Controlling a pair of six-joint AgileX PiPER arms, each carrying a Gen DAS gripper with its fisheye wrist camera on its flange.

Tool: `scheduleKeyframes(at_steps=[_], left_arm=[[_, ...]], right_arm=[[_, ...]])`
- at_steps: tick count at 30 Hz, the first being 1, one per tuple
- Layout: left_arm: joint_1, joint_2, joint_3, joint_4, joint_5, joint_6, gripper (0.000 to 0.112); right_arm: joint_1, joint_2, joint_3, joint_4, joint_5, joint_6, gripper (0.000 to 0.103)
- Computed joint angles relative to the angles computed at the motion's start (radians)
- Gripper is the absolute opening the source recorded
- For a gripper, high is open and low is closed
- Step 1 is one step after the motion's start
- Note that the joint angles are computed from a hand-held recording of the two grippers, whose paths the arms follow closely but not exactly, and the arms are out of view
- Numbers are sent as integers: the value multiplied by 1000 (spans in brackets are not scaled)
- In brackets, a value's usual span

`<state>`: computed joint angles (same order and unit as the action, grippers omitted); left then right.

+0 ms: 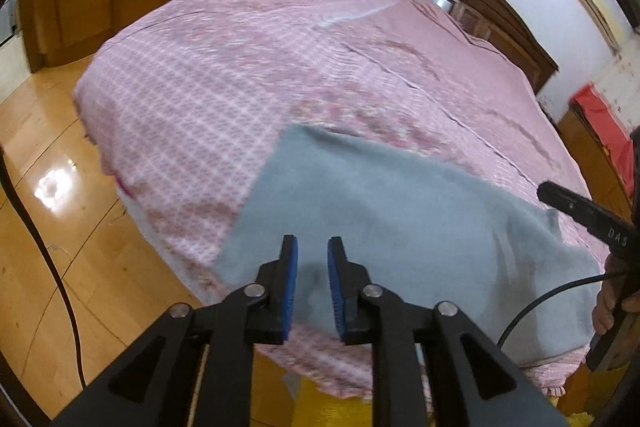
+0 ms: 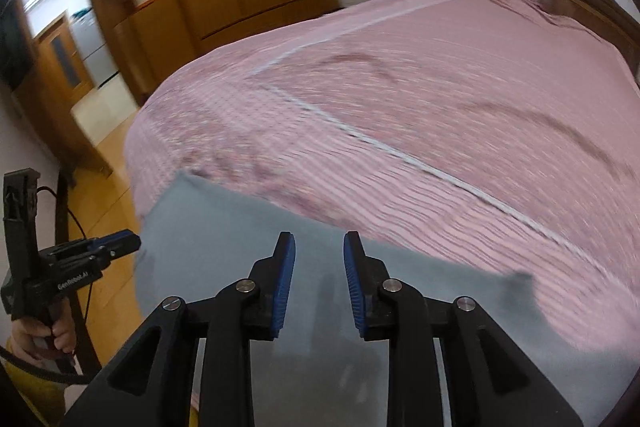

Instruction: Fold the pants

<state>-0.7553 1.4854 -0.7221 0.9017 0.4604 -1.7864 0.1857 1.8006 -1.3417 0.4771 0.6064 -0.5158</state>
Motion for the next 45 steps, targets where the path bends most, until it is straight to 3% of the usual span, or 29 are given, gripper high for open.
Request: scheduleKeyframes(at_steps=[3,11,14,24,25,27,32,37,39,42,45], left_arm=[[-18,33,-60,-33,14,56,30],[-36,144,-213,-133,34,205,35],[-45,191,-273,-163,48,245,36],[-95,293,-420,-195,124,337,43],[-98,301,-431,-193,133,341,43],[-104,317,-447,-188,149,346,44],[-110,345,-458,-170,155,336,45],[-116,360,-485,-182,184,364,47],[-118,360,-494,-191,190,377,47],[-120,354,-503,-203,181,401,47],[-128,366,-540,-213,181,441,47]], right_arm=[[-71,-45,68,36,-17,-36,28],[-232,-60,103,53,-23,-76,30],[-274,-29,67,55,0,-90,36],[-325,164,-118,56,150,-136,37],[-325,169,-119,57,148,-149,36],[-319,156,-90,73,103,-194,9],[-306,195,-125,24,66,-160,9],[-304,213,-133,27,43,-157,11],[-322,204,-133,53,65,-145,18],[-366,138,-60,124,45,-166,28],[-419,56,31,177,24,-209,29]])
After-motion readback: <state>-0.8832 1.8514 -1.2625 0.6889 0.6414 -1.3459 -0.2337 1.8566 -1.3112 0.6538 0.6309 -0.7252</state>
